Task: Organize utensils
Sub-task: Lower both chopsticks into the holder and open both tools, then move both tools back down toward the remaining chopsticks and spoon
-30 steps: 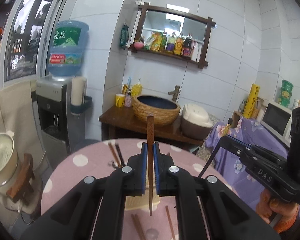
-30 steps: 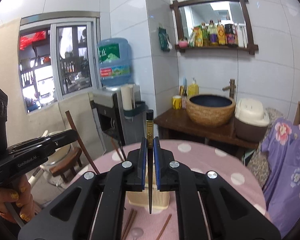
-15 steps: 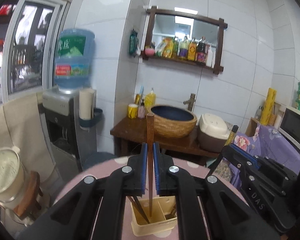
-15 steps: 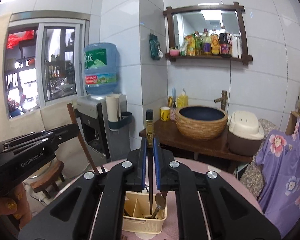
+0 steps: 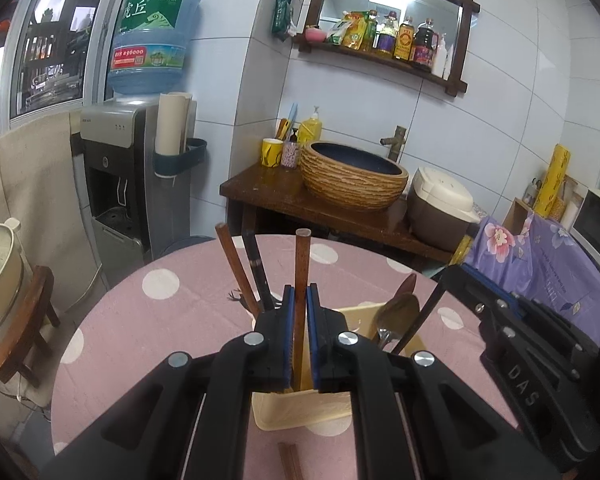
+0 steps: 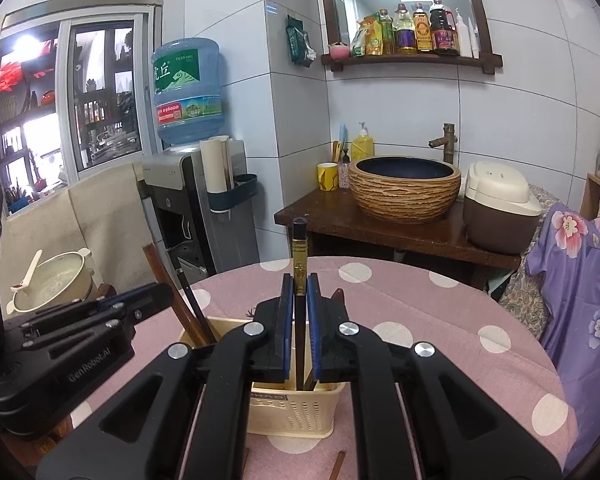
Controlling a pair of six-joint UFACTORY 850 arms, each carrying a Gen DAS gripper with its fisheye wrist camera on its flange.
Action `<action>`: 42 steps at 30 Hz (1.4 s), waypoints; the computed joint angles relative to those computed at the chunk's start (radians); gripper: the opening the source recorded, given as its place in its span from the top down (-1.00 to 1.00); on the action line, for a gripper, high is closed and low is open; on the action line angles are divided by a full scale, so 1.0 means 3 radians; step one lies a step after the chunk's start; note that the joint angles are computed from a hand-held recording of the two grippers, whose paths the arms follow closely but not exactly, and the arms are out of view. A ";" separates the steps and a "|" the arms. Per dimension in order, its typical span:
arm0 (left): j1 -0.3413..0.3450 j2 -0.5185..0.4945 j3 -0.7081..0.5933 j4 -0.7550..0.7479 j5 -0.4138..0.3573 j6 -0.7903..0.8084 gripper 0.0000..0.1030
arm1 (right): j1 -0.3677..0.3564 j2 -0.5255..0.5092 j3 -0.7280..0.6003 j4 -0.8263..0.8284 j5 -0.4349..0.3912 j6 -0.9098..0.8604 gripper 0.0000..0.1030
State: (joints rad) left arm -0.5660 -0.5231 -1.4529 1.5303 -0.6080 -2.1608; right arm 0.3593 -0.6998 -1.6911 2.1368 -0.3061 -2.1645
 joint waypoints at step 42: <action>-0.0443 0.0116 0.1110 -0.0522 0.0297 -0.0350 -0.26 | -0.0067 0.0519 0.1804 0.2004 0.0272 -0.2269 -0.41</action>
